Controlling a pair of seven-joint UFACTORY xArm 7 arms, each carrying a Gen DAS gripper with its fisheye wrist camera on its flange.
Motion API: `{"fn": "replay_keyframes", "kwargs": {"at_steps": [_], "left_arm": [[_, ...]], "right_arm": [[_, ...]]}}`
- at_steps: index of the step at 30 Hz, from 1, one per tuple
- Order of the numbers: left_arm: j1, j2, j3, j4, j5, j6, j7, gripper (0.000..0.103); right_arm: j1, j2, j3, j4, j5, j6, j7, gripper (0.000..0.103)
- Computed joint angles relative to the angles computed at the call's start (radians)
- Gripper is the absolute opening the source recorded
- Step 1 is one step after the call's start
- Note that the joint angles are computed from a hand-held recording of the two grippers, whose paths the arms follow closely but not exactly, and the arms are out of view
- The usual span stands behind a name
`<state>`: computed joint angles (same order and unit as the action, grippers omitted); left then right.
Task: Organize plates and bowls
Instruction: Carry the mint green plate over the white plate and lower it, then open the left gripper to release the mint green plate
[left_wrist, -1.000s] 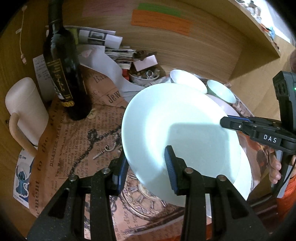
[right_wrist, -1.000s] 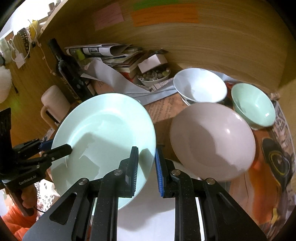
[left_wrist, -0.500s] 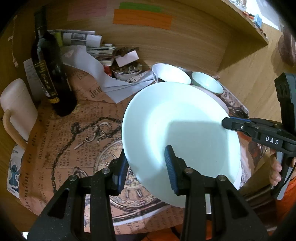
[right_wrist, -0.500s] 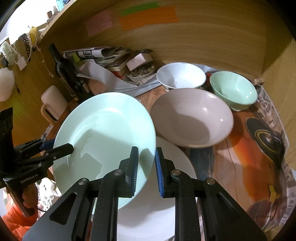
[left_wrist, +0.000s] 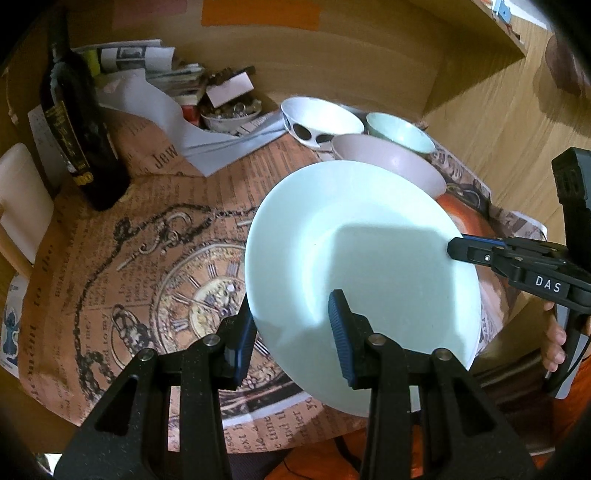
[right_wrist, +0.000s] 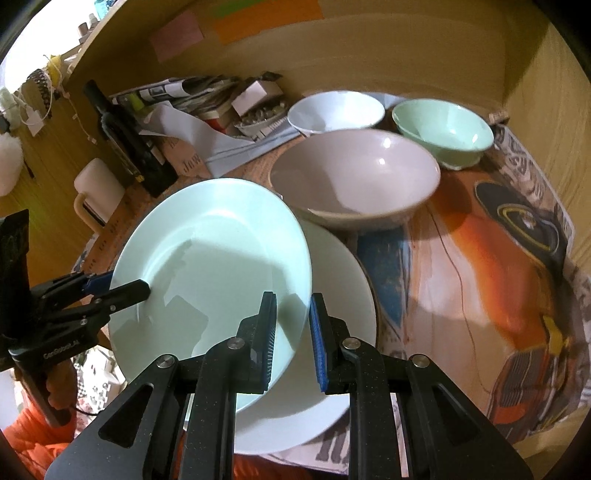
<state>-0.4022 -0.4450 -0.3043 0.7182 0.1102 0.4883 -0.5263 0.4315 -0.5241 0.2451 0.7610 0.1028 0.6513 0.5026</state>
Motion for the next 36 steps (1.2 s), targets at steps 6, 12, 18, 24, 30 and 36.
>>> {"fn": "replay_keyframes", "kwargs": {"at_steps": [6,12,18,24,30,36], "left_arm": [[-0.008,0.014,-0.011,-0.006,0.006,0.001,-0.005,0.038],[-0.002,0.039,-0.034,0.006,0.045,0.014,-0.030,0.039],[-0.011,0.065,-0.035,0.020,0.067,0.013,-0.044,0.039],[-0.001,0.081,-0.052,0.037,0.111,0.033,-0.084,0.041],[0.000,0.112,-0.064,0.061,0.164,0.059,-0.129,0.044],[0.000,0.125,-0.074,0.078,0.229,0.084,-0.167,0.045]], "right_arm": [[0.011,-0.026,-0.015,-0.035,0.026,0.005,0.003,0.017],[0.017,-0.035,-0.027,-0.051,0.050,0.028,-0.011,0.017],[0.014,-0.051,-0.039,-0.062,0.065,0.039,-0.027,0.017],[0.015,-0.068,-0.043,-0.076,0.082,0.035,-0.037,0.017],[0.018,-0.103,-0.045,-0.101,0.094,0.023,-0.039,0.017],[0.012,-0.109,-0.037,-0.106,0.085,0.018,-0.036,0.017]]}}
